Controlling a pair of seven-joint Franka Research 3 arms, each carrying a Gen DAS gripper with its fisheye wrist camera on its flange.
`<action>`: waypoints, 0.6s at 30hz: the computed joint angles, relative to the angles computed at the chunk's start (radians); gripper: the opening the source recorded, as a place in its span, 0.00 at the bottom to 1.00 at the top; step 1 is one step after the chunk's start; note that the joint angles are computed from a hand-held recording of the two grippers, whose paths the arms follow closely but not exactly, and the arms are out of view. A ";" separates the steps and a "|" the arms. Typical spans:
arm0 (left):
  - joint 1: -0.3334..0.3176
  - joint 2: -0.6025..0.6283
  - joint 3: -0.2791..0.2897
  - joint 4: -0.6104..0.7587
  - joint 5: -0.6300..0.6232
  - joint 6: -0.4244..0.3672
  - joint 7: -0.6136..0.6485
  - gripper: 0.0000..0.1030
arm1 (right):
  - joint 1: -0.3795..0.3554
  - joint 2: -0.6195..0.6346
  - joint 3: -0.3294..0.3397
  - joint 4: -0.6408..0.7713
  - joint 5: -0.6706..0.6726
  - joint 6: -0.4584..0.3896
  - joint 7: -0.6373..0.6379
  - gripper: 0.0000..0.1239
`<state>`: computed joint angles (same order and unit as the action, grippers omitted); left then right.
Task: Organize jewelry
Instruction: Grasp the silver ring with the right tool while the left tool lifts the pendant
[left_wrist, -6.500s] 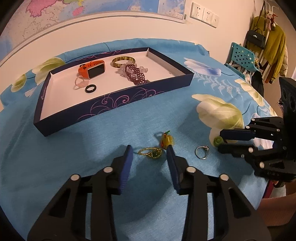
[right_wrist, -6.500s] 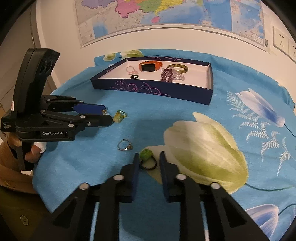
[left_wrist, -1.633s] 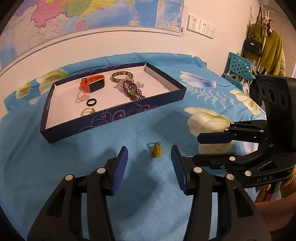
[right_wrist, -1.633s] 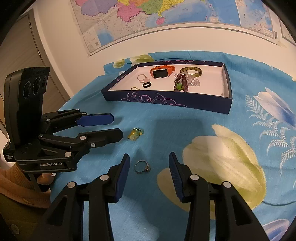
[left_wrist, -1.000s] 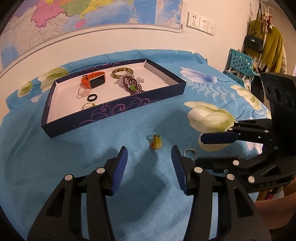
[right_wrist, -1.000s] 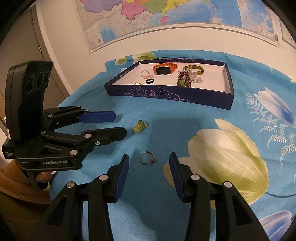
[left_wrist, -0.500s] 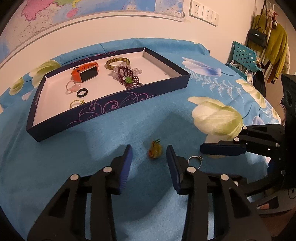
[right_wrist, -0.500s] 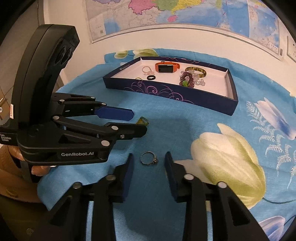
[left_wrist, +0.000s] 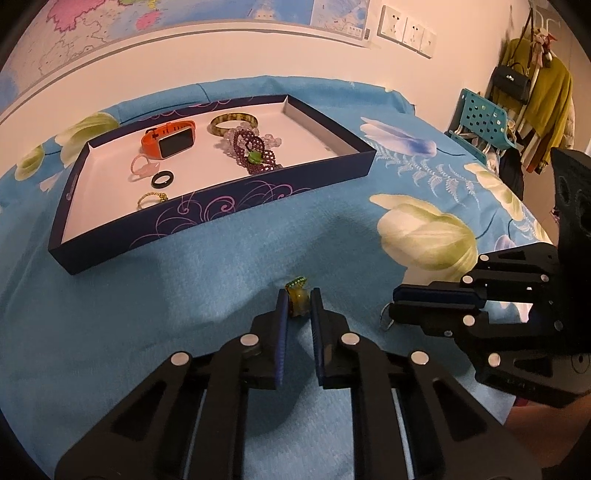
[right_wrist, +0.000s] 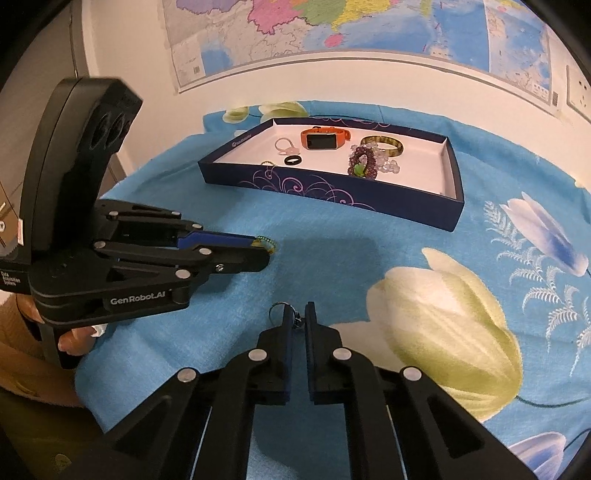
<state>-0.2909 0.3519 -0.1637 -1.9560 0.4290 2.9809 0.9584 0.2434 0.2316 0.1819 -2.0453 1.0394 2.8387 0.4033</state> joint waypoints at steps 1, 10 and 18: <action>0.002 -0.004 -0.001 -0.006 -0.003 0.006 -0.002 0.12 | -0.004 0.000 0.001 0.002 0.009 -0.005 -0.002 0.04; -0.019 -0.056 0.041 -0.060 0.042 0.055 -0.070 0.12 | -0.022 -0.010 -0.006 0.016 0.094 -0.059 -0.037 0.04; -0.044 -0.104 0.092 -0.102 0.136 0.090 -0.184 0.12 | -0.024 -0.015 -0.018 0.039 0.171 -0.088 -0.081 0.04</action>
<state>-0.3346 0.2478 -0.0717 -2.0577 0.5654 3.0705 0.7747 0.2197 0.2169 0.1641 -2.0064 1.2109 2.7502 0.3227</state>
